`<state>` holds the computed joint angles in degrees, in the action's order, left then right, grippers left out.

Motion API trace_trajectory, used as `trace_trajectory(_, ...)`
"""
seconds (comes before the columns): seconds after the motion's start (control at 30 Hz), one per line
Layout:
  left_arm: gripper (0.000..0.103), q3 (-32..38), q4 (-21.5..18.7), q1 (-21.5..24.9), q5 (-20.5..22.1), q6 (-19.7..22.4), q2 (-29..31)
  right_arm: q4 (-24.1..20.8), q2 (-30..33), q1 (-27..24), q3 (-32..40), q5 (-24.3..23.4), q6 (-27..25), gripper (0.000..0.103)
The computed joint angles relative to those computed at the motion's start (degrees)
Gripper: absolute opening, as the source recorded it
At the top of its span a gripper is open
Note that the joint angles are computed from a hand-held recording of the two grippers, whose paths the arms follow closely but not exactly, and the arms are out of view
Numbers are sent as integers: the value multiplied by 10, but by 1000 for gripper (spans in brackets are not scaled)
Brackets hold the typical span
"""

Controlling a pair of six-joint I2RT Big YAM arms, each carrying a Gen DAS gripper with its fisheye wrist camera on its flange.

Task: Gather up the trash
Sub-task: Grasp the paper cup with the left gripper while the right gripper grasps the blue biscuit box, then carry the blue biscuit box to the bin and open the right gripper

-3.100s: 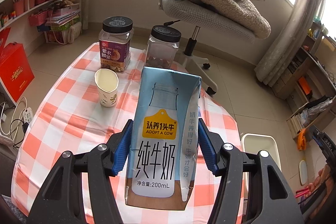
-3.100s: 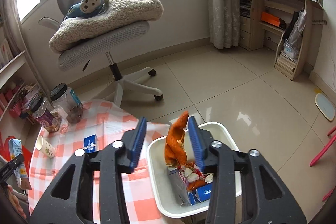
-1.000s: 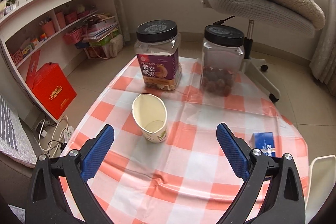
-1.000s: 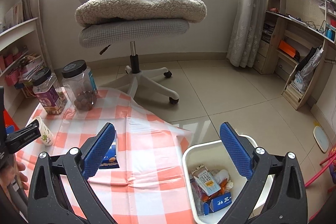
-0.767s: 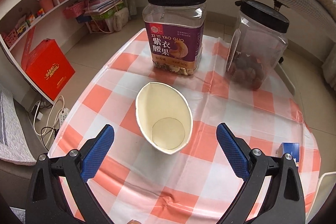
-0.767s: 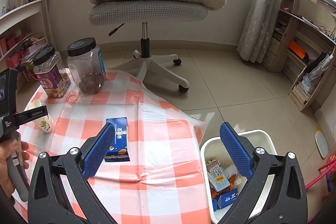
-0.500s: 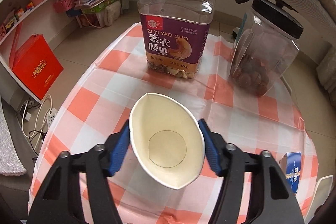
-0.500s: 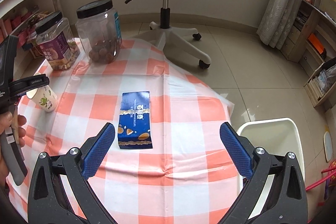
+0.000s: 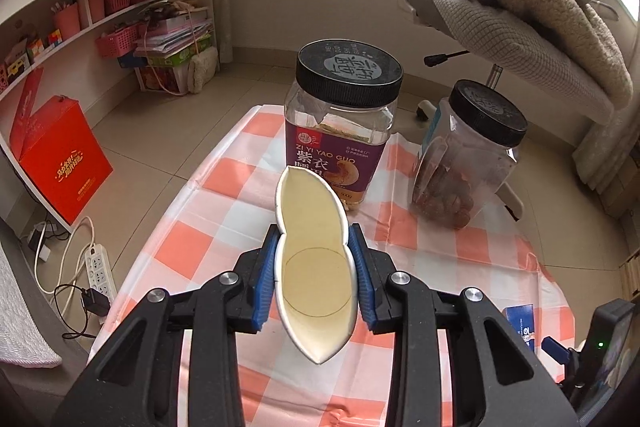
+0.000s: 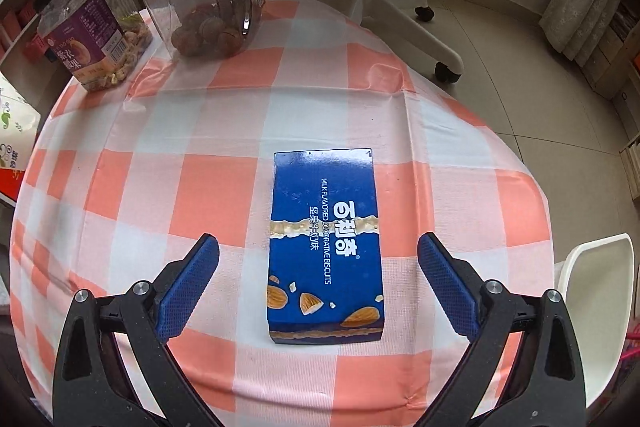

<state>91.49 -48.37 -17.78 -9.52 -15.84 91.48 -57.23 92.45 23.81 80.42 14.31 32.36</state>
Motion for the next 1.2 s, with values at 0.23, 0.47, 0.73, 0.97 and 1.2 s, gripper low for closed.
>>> trace_trajectory(0.23, 34, -5, -22, -4, -5, 19, -24, 48, -46, 4, -31, -48, 23, 52)
trace_trajectory(0.47, 34, -26, -32, -25, -33, 35, -87, 50, -125, 32, -39, -21, 12, 52)
trace_trajectory(0.73, 34, -61, -84, -50, -30, -26, -159, 38, -225, 54, -73, -2, 11, 52)
trace_trajectory(0.97, 35, -108, -79, -89, -13, -65, -221, 28, -303, 76, -106, 50, 3, 52)
trace_trajectory(1.2, 35, -183, -13, -116, 13, -97, -275, 44, -362, 82, -153, 133, -17, 52)
